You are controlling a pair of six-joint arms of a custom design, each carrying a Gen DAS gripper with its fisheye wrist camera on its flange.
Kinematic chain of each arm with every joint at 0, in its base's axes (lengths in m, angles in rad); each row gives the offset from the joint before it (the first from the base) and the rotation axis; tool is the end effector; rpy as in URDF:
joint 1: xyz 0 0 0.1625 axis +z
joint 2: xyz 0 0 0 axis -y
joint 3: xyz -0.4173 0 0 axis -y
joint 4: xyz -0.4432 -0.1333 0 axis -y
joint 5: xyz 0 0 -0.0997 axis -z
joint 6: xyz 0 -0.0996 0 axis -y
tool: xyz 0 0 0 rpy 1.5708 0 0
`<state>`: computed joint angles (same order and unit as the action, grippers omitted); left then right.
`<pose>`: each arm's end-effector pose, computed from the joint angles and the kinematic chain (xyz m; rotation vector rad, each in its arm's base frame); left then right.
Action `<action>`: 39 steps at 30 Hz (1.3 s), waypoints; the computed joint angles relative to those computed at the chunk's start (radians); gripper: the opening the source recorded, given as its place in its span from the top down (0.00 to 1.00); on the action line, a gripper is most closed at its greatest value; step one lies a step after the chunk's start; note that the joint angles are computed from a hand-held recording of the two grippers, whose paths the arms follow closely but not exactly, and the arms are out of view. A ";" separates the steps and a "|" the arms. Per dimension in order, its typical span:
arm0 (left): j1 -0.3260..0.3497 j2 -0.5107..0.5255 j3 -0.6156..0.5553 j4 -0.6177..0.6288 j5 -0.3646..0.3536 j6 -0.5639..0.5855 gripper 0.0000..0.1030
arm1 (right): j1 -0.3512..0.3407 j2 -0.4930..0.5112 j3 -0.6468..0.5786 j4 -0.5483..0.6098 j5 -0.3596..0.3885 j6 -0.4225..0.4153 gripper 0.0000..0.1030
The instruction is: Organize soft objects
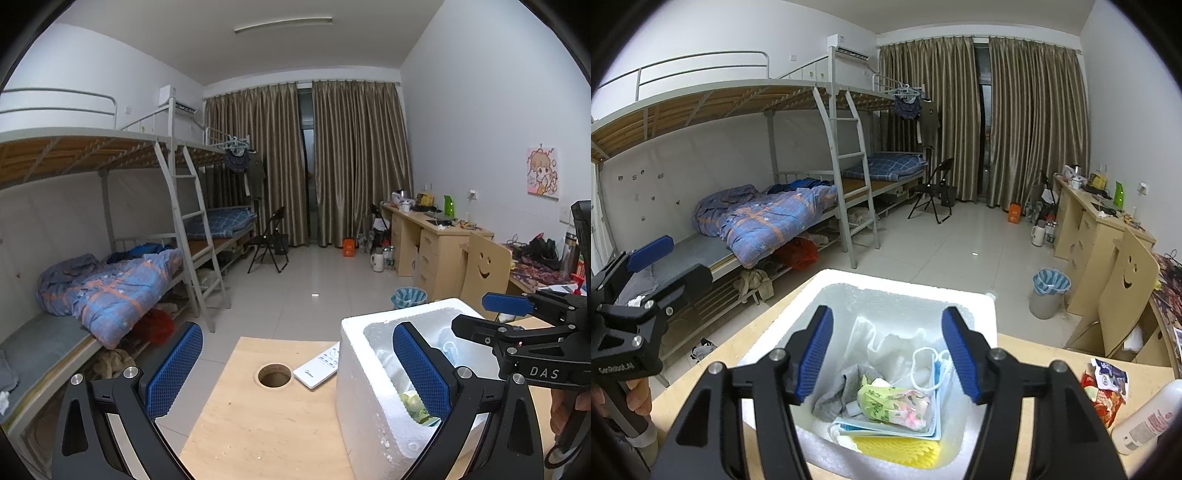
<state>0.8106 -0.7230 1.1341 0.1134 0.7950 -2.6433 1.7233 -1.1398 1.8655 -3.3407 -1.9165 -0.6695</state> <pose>-0.3564 -0.6695 0.1396 0.8625 2.0526 -1.3548 0.1952 -0.6145 0.2866 0.7075 -2.2021 1.1774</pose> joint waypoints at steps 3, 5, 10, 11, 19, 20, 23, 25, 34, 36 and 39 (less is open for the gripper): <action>-0.003 -0.012 0.015 -0.012 0.004 0.002 0.00 | 0.000 -0.006 0.012 -0.024 0.000 -0.001 0.25; -0.003 -0.013 0.015 -0.008 0.008 -0.003 0.00 | 0.000 -0.016 0.026 -0.048 0.005 0.007 0.14; -0.012 -0.020 0.028 -0.001 0.008 -0.010 0.00 | 0.004 -0.038 0.061 -0.112 -0.010 0.011 0.00; -0.016 -0.022 0.031 0.002 0.008 -0.015 0.00 | 0.007 -0.040 0.065 -0.118 -0.022 0.008 0.00; -0.061 -0.082 0.120 -0.020 -0.006 -0.028 0.00 | 0.031 -0.094 0.130 -0.151 -0.048 0.015 0.00; -0.068 -0.090 0.131 -0.022 -0.010 -0.032 0.00 | 0.035 -0.104 0.143 -0.161 -0.048 0.011 0.00; -0.090 -0.106 0.156 -0.009 -0.025 -0.058 0.00 | 0.051 -0.132 0.183 -0.204 -0.061 -0.010 0.00; -0.104 -0.114 0.172 -0.002 -0.032 -0.071 0.00 | 0.053 -0.155 0.207 -0.209 -0.056 -0.004 0.00; -0.177 -0.191 0.295 -0.018 -0.070 -0.109 0.00 | 0.079 -0.249 0.326 -0.289 -0.060 -0.001 0.00; -0.196 -0.206 0.327 -0.029 -0.079 -0.115 0.00 | 0.084 -0.265 0.350 -0.309 -0.063 -0.006 0.00; -0.216 -0.226 0.362 -0.029 -0.080 -0.129 0.00 | 0.090 -0.278 0.379 -0.341 -0.073 -0.010 0.00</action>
